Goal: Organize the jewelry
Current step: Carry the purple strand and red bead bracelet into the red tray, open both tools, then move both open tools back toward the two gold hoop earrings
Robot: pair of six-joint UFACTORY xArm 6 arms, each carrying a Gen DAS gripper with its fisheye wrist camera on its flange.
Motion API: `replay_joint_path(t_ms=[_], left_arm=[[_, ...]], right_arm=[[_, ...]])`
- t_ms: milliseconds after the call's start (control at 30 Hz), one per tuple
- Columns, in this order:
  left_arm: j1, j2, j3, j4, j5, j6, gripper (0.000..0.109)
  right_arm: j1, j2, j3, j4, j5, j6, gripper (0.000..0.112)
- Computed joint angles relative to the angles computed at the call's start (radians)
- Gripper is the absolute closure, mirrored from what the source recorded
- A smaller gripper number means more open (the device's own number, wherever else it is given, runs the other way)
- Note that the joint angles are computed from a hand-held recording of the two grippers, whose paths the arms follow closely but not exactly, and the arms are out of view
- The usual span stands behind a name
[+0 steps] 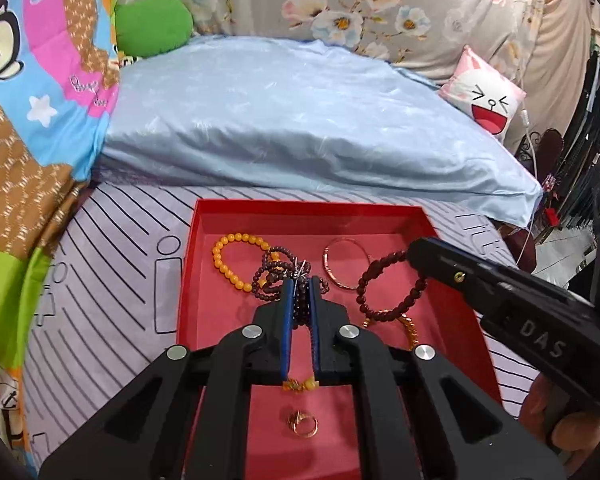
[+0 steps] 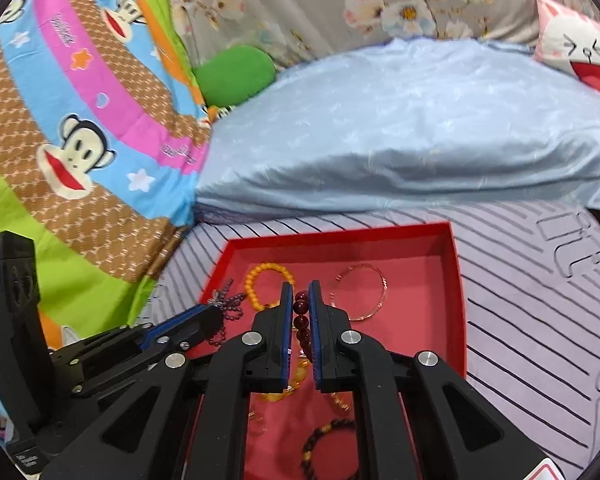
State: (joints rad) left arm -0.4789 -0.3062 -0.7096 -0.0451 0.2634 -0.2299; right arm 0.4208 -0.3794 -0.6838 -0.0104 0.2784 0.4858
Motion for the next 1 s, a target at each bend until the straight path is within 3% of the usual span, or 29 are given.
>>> replay_joint_path(t_ms=[300, 433, 500, 567, 633, 1000], left_arm=[[0.009, 0.094, -0.028, -0.038, -0.011, 0.021, 0.101], [0.012, 0.103, -0.021, -0.023, -0.025, -0.005, 0.101], [0.012, 0.097, -0.012, -0.014, -0.042, -0.018, 0.099], [0.015, 0.088, -0.004, 0.027, -0.047, -0.055, 0.086], [0.016, 0.078, 0.002, 0.05, -0.052, -0.077, 0.079], [0.007, -0.033, 0.059, 0.178, -0.029, -0.187, 0.078]], right_arm=[[-0.052, 0.052, -0.001, 0.041, 0.055, -0.006, 0.104], [-0.057, 0.033, 0.009, -0.065, 0.049, 0.073, 0.097], [-0.055, 0.015, 0.019, -0.145, 0.044, 0.133, 0.088], [-0.052, 0.0, 0.025, -0.179, 0.042, 0.154, 0.083], [-0.045, -0.019, 0.032, -0.213, 0.042, 0.177, 0.082], [0.007, -0.143, 0.081, -0.315, 0.099, 0.266, 0.082]])
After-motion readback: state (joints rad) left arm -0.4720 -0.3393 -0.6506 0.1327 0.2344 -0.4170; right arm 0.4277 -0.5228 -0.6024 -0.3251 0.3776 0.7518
